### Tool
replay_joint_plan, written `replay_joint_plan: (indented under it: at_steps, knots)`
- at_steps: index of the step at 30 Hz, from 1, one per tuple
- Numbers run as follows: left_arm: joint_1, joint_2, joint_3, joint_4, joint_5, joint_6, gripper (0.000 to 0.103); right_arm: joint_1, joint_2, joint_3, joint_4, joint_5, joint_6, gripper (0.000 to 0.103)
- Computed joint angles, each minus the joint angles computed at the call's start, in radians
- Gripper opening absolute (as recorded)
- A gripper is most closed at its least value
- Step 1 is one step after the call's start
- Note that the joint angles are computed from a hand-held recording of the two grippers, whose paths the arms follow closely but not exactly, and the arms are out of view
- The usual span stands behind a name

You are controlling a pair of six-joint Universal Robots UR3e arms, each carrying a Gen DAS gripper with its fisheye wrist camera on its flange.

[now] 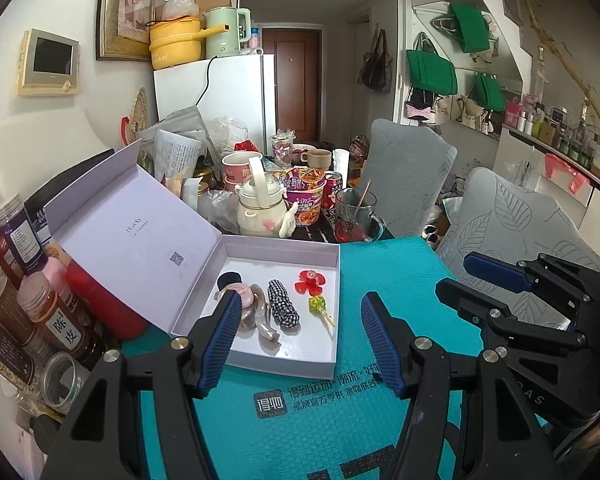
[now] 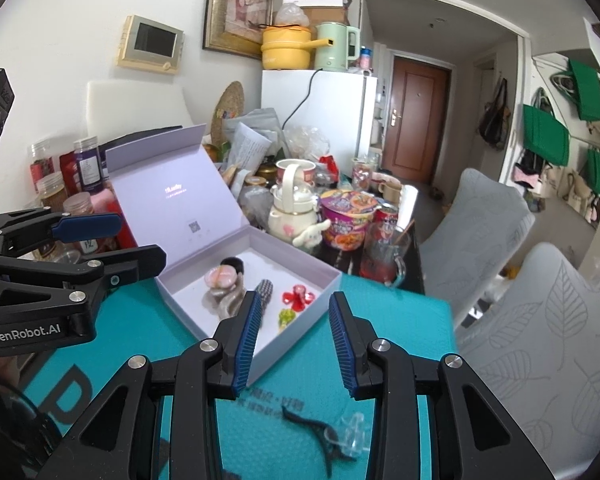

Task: Organize rigid objects
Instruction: 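Withdraw both tools from the box, then move both tools toward the black claw clip and clear plastic clip on the mat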

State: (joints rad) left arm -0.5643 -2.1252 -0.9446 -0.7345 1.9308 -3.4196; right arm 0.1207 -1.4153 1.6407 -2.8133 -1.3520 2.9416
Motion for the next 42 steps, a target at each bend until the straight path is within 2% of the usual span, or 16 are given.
replay_joint_plan:
  at_steps: [8,19,32,33,34,36,42]
  knots:
    - [-0.03,0.023,-0.089,0.038,-0.022,-0.034,0.062,-0.043,-0.082,0.159,-0.031,0.018,0.009,0.036]
    - [-0.026,0.008,-0.167,0.057,-0.104,-0.077,0.062,-0.104,-0.135,0.339,-0.08,0.022,0.022,0.043]
    - [0.002,-0.054,-0.188,0.045,-0.18,-0.108,0.062,-0.169,-0.045,0.427,-0.114,0.063,-0.015,0.043]
    - [0.005,-0.061,-0.184,0.042,-0.186,-0.106,0.064,-0.173,-0.033,0.428,-0.114,0.065,-0.019,0.043]
    - [0.007,-0.068,-0.182,0.041,-0.191,-0.106,0.073,-0.176,-0.02,0.428,-0.114,0.066,-0.024,0.043]
    - [0.012,-0.077,-0.185,0.046,-0.202,-0.105,0.084,-0.184,0.003,0.427,-0.113,0.066,-0.035,0.043]
    - [0.024,-0.114,-0.153,0.013,-0.219,-0.115,0.084,-0.206,0.052,0.417,-0.095,0.078,-0.044,0.043]
